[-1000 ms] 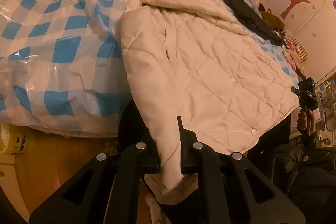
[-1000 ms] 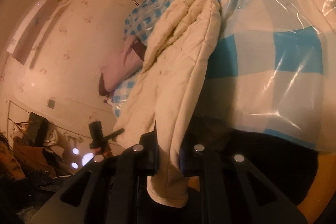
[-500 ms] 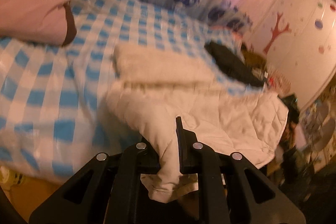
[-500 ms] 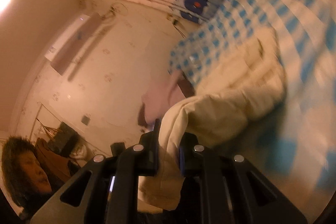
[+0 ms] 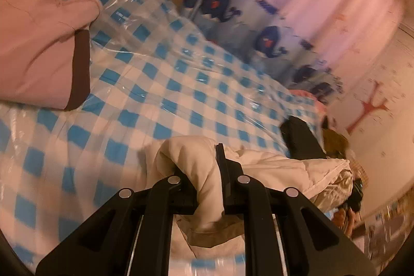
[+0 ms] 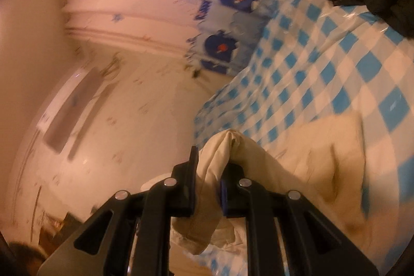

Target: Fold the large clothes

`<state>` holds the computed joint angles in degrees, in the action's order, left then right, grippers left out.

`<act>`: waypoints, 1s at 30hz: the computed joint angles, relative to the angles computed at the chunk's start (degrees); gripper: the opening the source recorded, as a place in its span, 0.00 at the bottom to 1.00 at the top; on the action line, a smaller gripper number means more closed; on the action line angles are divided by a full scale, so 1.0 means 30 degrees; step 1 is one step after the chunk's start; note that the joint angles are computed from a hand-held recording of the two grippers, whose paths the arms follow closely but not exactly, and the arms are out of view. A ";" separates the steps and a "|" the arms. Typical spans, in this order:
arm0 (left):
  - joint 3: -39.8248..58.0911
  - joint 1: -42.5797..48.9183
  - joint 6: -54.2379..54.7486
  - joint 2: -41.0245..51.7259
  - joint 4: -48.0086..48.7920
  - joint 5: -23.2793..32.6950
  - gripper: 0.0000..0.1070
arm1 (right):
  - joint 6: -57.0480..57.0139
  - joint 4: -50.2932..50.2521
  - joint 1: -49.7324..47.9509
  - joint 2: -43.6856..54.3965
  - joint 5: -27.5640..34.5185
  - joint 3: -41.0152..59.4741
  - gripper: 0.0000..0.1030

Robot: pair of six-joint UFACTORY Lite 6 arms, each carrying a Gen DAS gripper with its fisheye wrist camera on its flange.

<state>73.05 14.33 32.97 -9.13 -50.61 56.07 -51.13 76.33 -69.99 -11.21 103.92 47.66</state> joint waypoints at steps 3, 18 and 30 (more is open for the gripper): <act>0.2153 -0.2712 -0.2115 0.3626 0.1875 -0.3351 0.10 | -0.0461 0.0942 0.3340 0.2545 -0.4273 0.0681 0.15; 0.6241 -0.3661 -0.5339 1.3945 0.2400 -0.6246 0.17 | -0.0251 0.1390 0.5967 0.9656 -1.1681 0.2913 0.69; 1.1327 -0.3274 -0.9175 1.3463 0.3146 -0.1642 0.45 | 0.2103 -0.3732 2.0036 -0.0819 -2.2333 0.2912 0.69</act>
